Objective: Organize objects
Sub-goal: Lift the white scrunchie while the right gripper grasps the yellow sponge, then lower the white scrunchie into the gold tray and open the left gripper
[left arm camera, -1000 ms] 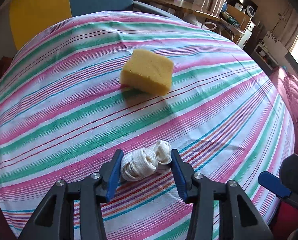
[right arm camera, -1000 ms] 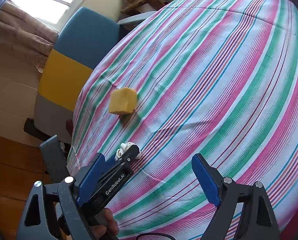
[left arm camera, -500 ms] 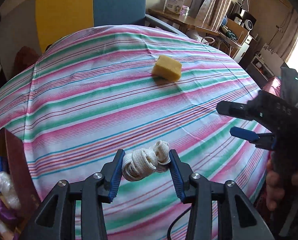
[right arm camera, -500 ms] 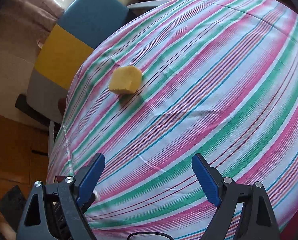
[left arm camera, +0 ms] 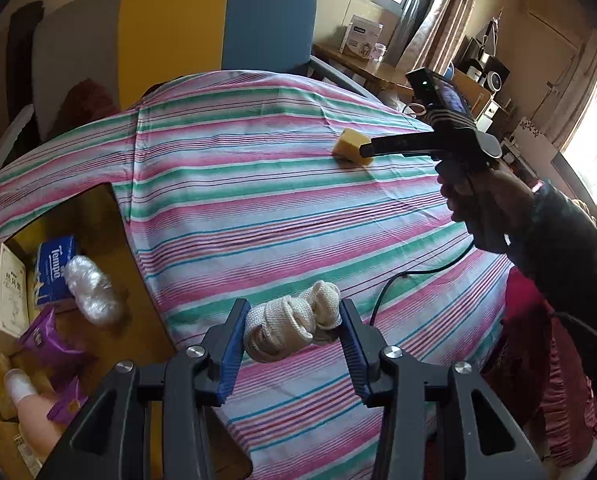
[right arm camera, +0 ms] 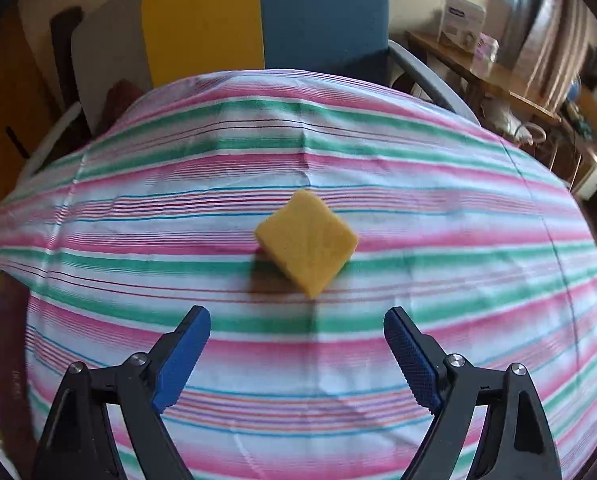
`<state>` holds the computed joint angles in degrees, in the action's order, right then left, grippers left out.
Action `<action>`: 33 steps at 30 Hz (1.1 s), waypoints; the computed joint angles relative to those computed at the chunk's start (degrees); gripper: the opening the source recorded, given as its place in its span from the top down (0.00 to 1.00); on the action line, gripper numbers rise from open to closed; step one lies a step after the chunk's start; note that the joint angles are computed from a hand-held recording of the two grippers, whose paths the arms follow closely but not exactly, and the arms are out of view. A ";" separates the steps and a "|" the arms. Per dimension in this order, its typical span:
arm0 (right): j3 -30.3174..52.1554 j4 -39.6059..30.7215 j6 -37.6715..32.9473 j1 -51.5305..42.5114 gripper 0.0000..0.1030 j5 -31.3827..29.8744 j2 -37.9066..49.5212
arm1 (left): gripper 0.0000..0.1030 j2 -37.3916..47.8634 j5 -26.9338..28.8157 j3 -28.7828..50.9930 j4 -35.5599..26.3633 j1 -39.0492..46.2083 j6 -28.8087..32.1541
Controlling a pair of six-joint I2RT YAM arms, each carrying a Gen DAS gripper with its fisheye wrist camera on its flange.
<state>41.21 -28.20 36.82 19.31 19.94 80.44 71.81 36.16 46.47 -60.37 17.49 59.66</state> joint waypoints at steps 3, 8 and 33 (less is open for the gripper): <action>4.84 0.66 -7.11 -3.67 0.13 1.57 7.82 | 0.56 3.55 0.44 1.98 -1.38 4.10 2.03; 11.71 0.37 -15.16 -7.48 0.13 -0.80 17.27 | 0.57 6.96 0.18 3.93 -1.77 6.82 2.77; 4.32 1.32 20.45 32.79 0.43 0.31 7.24 | 0.57 16.24 3.49 15.78 -11.54 28.73 16.20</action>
